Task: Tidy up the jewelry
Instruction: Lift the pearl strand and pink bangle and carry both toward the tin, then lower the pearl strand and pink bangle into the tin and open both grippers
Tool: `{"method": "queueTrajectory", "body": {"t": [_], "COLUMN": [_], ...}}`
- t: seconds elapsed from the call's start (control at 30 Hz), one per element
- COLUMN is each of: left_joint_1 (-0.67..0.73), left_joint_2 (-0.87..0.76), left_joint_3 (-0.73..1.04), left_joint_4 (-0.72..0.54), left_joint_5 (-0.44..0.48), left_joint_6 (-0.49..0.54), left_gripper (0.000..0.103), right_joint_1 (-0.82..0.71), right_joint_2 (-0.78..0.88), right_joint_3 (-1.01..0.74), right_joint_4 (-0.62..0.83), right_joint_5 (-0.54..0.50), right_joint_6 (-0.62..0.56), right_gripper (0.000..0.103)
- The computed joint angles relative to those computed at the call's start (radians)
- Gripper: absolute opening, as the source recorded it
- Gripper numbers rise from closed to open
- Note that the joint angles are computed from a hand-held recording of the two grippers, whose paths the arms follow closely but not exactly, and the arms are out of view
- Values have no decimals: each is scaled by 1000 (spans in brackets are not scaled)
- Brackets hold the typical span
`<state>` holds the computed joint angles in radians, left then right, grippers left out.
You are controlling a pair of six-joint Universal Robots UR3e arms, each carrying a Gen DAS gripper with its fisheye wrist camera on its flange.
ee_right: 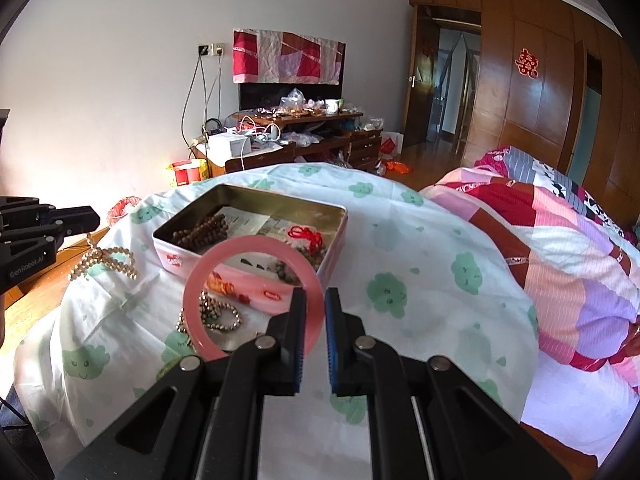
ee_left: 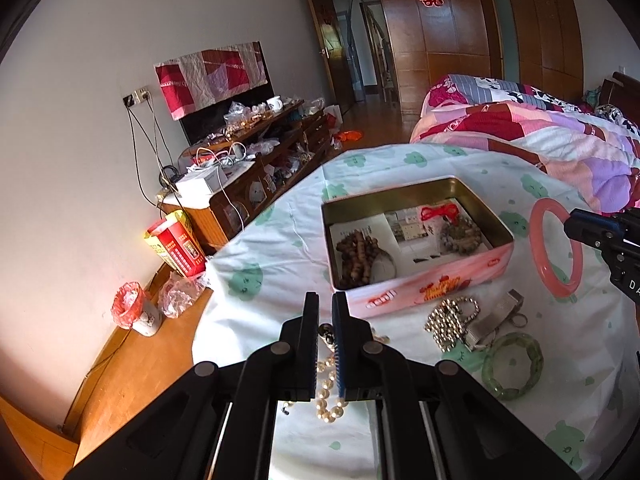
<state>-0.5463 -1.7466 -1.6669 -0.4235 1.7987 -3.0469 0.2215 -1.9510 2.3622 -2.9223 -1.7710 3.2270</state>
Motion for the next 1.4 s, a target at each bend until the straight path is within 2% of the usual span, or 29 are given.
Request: {"method": "queueTrajectory", "body": {"t": [0.3, 0.73, 1.1, 1.23, 1.4], "left_joint_1": [8, -23, -38, -29, -15], "left_joint_2": [-46, -312, -584, -658, -695], "left_joint_3": [153, 577, 923, 1017, 1040], "left_joint_4": [-55, -190, -344, -404, -423], "left_joint_5": [18, 57, 79, 61, 49], "left_joint_6": [46, 101, 101, 78, 56], "left_gripper": [6, 6, 6, 6, 7], "right_joint_1": [-24, -60, -60, -70, -79], "right_joint_2": [43, 226, 413, 472, 517], "right_joint_3": [-84, -278, -396, -423, -439], "right_joint_4": [12, 34, 19, 20, 25], "right_joint_5": [21, 52, 40, 38, 37], "right_joint_6": [-41, -88, -104, -98, -87], "right_gripper": [11, 11, 11, 11, 12]}}
